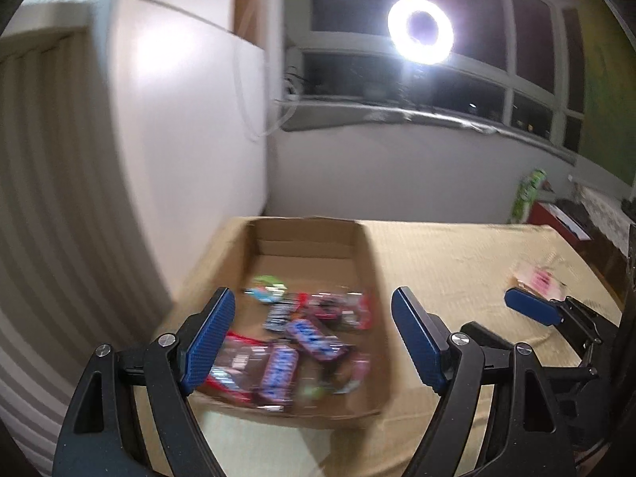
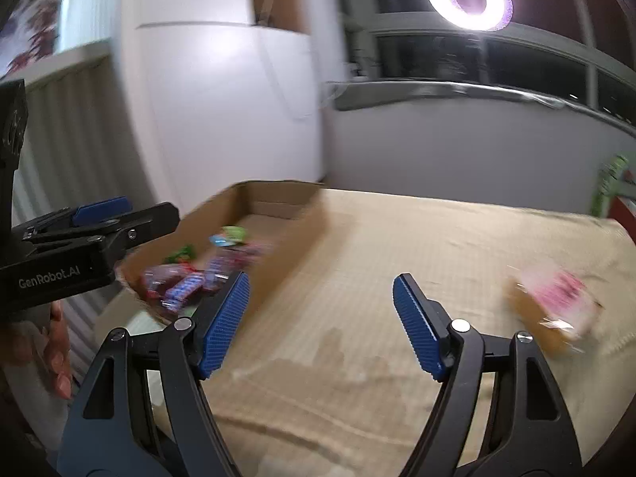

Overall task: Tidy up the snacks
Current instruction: 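Move both open tools back toward the bagged bread slice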

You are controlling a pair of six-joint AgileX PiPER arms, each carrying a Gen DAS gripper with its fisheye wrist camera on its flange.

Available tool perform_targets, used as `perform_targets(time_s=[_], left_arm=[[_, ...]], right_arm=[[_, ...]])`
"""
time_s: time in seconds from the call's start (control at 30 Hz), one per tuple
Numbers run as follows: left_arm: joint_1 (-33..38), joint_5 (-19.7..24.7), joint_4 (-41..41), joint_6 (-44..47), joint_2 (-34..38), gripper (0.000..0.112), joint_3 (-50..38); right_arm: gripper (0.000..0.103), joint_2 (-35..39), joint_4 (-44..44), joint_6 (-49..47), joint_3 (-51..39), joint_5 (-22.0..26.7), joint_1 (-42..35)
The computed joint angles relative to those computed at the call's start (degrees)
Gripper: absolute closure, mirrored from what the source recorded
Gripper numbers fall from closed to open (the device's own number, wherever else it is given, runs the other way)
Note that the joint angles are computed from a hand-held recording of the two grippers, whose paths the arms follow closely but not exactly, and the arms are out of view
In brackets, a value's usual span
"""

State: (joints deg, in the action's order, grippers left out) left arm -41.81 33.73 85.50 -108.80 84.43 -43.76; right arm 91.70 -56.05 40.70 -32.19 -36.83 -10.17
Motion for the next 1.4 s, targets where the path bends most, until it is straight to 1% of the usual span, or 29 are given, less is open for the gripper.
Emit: perform_targets(time_s=[0.1,0.2,0.23,0.3,0.43,0.5,0.57,0.7,0.8,0.87,1.03,1.13,1.2,1.3,1.4], left_arm=[[-3.58,-0.35,-2.32,2.62,4.02,0.031,-4.87],[-7.27,-1.89,-4.85,6.76,8.84,0.031,-11.37],[-8.33,-2.32,-5.61,7.81,9.99,0.031,-12.99],[-10.12,-3.22,-6.68,9.9,11.78,0.031,-15.74],[-13.33,-2.8,-8.52,13.83,14.18,0.031,-19.57],[-14.37,-2.38,-9.64,15.15,15.01,0.031,-20.83],[-15.16,-1.86,-10.5,16.29,15.48,0.031,-21.7],[-15.31,-1.79,-12.09,18.61,16.19,0.031,-23.28],[-15.38,-1.69,-13.43,20.41,17.85,0.031,-25.67],[-14.82,-2.57,-14.52,21.94,19.21,0.031,-27.38],[-12.89,-5.11,-19.3,27.66,24.18,0.031,-32.58],[-10.75,-7.48,-25.76,34.5,28.35,0.031,-36.88],[-9.18,-8.48,-32.35,41.19,32.11,0.031,-41.43],[-7.15,-8.25,-41.08,50.27,37.06,0.031,-48.54],[-5.31,-7.56,-48.7,58.08,41.33,0.031,-55.53]], right_arm=[[0.026,-0.3,-6.17,3.45,0.52,-3.04,-10.87],[0.024,-0.56,-12.04,6.52,0.43,-5.71,-21.96],[0.022,-0.59,-13.06,7.14,0.19,-6.04,-23.92],[0.021,-0.87,-15.4,8.31,0.07,-7.71,-29.04],[0.021,-1.49,-18.39,9.91,-0.29,-9.9,-34.25],[0.021,-2.14,-19.39,10.66,-0.26,-10.2,-35.04],[0.021,-1.45,-20.38,10.7,-0.68,-11.08,-36.29],[0.021,-0.06,-20.88,11.08,-2.05,-11.29,-36.65],[0.021,1.29,-20.5,11.14,-3.33,-10.44,-35.68],[0.021,2.75,-20.46,11.53,-4.69,-9.73,-35.09],[0.02,8.67,-19.75,12.95,-10.19,-5.57,-32.14],[0.02,13.33,-20.72,15.65,-15.57,-1.94,-29.98],[0.02,16.1,-22.31,18.47,-19.38,0.34,-28.8],[0.02,19.37,-25.1,23.09,-24.56,2.75,-27.37],[0.02,22.03,-29.72,29.4,-29.37,2.92,-26.78]])
